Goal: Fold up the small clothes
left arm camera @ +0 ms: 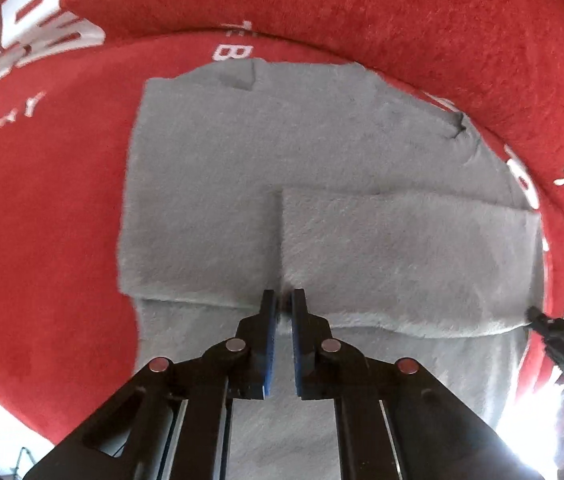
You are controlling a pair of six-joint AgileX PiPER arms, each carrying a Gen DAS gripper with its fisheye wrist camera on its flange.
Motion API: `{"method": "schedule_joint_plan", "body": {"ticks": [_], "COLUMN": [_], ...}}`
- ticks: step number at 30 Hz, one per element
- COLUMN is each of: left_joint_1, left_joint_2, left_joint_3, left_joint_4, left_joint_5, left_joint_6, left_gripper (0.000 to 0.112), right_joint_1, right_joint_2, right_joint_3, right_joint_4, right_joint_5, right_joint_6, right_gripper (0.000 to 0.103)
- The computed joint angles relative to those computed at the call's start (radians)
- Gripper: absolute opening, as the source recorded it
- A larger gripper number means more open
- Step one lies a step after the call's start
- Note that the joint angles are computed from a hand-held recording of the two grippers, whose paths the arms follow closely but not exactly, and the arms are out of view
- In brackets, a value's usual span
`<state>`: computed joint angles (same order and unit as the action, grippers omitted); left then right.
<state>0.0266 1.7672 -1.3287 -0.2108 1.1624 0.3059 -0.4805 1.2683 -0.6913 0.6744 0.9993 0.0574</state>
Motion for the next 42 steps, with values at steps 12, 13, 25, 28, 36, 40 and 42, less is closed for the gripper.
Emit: {"method": "schedule_joint_plan", "body": {"ticks": [12,13,25,28,36,40,42], "left_joint_1": [-0.063,-0.083,-0.239,-0.237,-0.23,-0.24,-0.243], "left_joint_2": [0.019,0.024,0.052,0.056,0.039,0.029,0.028], "left_joint_3": [-0.123,-0.124,-0.054,-0.071,-0.066,-0.053,-0.054], "left_joint_4": [0.031,0.029,0.179,0.191,0.212,0.224,0.227], "left_joint_5": [0.014,0.004,-0.076,-0.046,-0.003,-0.001,0.005], "left_joint_6": [-0.066,-0.075,-0.16,-0.156,-0.164,-0.177,-0.183], "left_gripper": [0.009,0.009,0.009,0.009,0.009,0.009,0.009], "right_joint_1": [-0.107,-0.109,0.054,-0.018,0.028,0.17,0.231], "right_joint_2": [0.092,0.133,0.129,0.06,-0.079,-0.035,0.005], "right_joint_3": [-0.137,-0.145,-0.202,-0.171,-0.162,-0.183,-0.178], "right_joint_4": [-0.033,-0.014,-0.309,-0.277,-0.255,-0.263,-0.281], "right_joint_5": [-0.018,-0.013,-0.007,0.031,0.083,0.022,-0.02], "right_joint_6": [-0.102,-0.114,0.015,0.014,0.059,0.105,0.13], "right_gripper": [0.066,0.052,0.022,0.025,0.026,0.026,0.025]}}
